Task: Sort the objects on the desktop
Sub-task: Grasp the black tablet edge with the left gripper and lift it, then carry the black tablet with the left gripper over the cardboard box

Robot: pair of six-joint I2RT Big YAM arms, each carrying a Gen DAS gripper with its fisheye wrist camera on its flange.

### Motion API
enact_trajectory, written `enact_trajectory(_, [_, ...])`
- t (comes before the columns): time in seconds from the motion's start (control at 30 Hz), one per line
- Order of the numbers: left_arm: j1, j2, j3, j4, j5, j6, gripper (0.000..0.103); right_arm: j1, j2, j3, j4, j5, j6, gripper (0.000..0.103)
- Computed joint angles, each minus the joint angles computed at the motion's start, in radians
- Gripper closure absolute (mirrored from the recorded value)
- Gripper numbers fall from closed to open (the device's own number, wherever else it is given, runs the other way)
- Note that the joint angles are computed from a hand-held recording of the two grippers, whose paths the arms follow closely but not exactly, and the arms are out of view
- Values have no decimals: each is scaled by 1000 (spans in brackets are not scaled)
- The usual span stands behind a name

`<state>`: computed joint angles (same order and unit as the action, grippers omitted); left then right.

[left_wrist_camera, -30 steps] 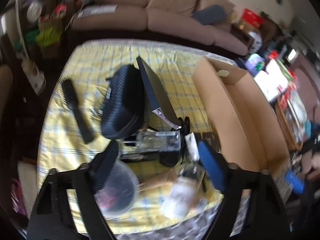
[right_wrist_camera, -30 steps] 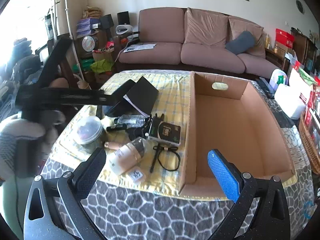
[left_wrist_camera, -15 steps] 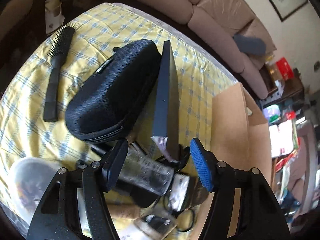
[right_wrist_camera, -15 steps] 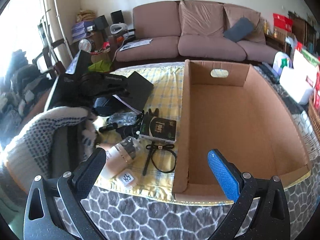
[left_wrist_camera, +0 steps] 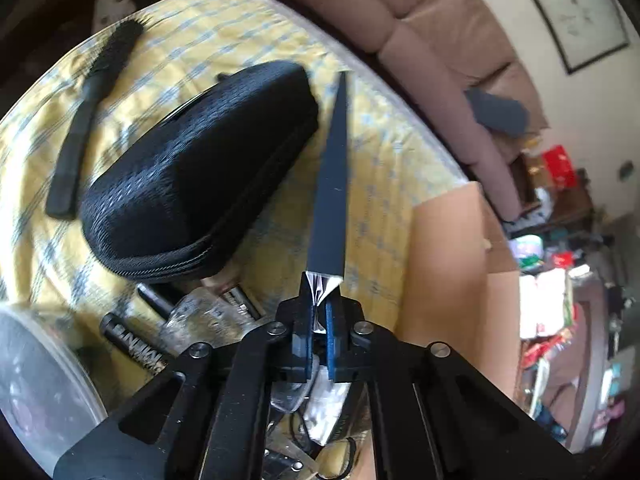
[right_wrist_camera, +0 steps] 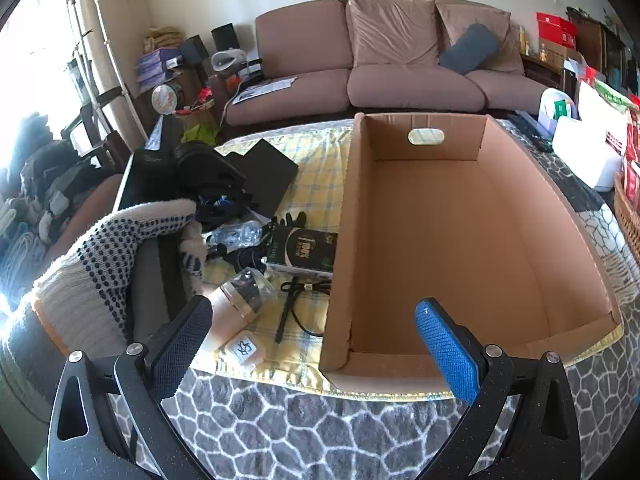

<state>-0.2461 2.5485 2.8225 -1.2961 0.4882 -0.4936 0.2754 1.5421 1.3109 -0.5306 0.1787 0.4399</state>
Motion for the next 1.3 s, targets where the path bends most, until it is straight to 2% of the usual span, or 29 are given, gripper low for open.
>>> enact_trajectory(0.07, [5, -63, -107, 77, 21, 23, 100, -2, -3, -4, 2, 1, 4, 0])
enact_trajectory(0.17, [19, -130, -194, 132, 87, 75, 99, -5, -12, -17, 18, -9, 15, 0])
enact_trajectory(0.27, [44, -178, -245, 134, 168, 134, 100, -12, -31, -41, 66, -48, 31, 0])
enact_trajectory(0.33, [62, -215, -292, 112, 228, 176, 100, -21, -47, -67, 120, -108, 61, 0])
enact_trajectory(0.47, [100, -312, -438, 113, 324, 245, 100, -44, -73, -133, 267, -277, 171, 0])
enact_trajectory(0.6, [146, -387, -540, 56, 423, 331, 99, -35, -81, -156, 321, -318, 253, 0])
enact_trajectory(0.63, [154, -419, -586, 59, 429, 357, 99, -27, -84, -155, 322, -317, 258, 0])
enact_trajectory(0.7, [178, -454, -625, 13, 454, 432, 99, -6, -92, -144, 297, -296, 245, 0])
enact_trajectory(0.8, [206, -478, -655, -49, 490, 502, 99, 53, -102, -109, 238, -213, 138, 0])
enact_trajectory(0.83, [212, -486, -670, -57, 497, 515, 99, 68, -98, -95, 222, -223, 128, 0])
enact_trajectory(0.87, [220, -491, -681, -77, 514, 532, 99, 71, -91, -92, 228, -265, 157, 0])
enact_trajectory(0.93, [231, -510, -716, -84, 515, 562, 99, 67, -80, -117, 296, -347, 267, 0])
enact_trajectory(0.97, [234, -523, -741, -77, 499, 576, 99, 72, -77, -135, 335, -361, 326, 0])
enact_trajectory(1.0, [237, -530, -759, -85, 488, 594, 99, 79, -76, -139, 337, -342, 332, 0])
enact_trajectory(1.03, [238, -531, -767, -95, 481, 604, 99, 89, -74, -135, 316, -313, 319, 0])
enact_trajectory(1.13, [244, -526, -783, -121, 463, 642, 99, 125, -47, -91, 173, -223, 258, 0])
enact_trajectory(1.2, [248, -524, -797, -135, 454, 663, 99, 133, -29, -79, 105, -178, 265, 0])
enact_trajectory(1.3, [254, -522, -816, -151, 454, 687, 99, 107, -8, -94, 87, -181, 299, 0])
